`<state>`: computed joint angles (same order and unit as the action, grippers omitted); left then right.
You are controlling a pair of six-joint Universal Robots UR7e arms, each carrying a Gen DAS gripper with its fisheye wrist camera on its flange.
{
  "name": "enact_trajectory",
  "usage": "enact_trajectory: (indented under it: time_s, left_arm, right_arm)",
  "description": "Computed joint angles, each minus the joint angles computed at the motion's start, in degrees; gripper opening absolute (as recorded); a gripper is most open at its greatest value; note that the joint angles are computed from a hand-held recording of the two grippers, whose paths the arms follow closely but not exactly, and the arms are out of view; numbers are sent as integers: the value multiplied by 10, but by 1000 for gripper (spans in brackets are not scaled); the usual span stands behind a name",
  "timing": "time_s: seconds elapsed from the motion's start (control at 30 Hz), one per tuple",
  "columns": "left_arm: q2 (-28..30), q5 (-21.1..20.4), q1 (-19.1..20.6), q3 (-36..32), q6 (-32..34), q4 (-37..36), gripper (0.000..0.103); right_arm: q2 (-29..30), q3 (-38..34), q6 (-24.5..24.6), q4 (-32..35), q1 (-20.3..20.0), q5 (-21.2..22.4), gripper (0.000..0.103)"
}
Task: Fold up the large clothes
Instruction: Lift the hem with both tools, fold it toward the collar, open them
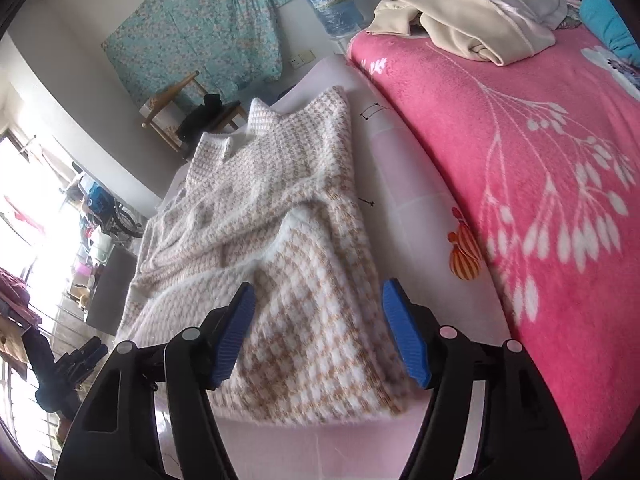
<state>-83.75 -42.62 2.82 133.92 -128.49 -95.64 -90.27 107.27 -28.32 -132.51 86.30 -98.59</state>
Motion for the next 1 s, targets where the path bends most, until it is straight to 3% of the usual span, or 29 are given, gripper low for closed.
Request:
enact_trajectory:
  time_s: [0.13, 0.23, 0.37, 0.53, 0.7, 0.73, 0.77, 0.83, 0.87, 1.0]
  left_arm:
    - [6, -35, -45, 50, -38, -93, 63]
    - [5, -45, -54, 92, -60, -171, 65]
    - [-21, -3, -61, 119, -140, -161, 66]
    - [-18, 40, -35, 114, -179, -129, 64]
    - [44, 31, 16, 39, -188, -24, 49]
    - [53, 29, 24, 28, -188, -3, 47]
    - [65, 27, 35, 14, -180, 14, 40]
    - [84, 26, 44, -12, -159, 50, 23]
    - [93, 30, 44, -27, -146, 73, 13]
    - [143, 31, 20, -111, -157, 229, 9]
  right_arm:
    - [-38, 18, 3, 42, -24, -9, 68]
    - [-43, 29, 5, 59, -40, -13, 68]
    - [-32, 40, 20, 31, -51, 11, 68]
    - [-11, 76, 23, -90, -35, 2, 68]
    - [18, 131, -31, -261, 8, -77, 67]
    - [28, 139, -49, -292, 17, -97, 57]
    - [35, 142, -62, -310, 23, -109, 40]
    - [28, 140, -71, -299, 25, -94, 21]
    - [21, 140, -77, -300, 28, -86, 17]
    - [-15, 132, -89, -285, 46, -57, 14]
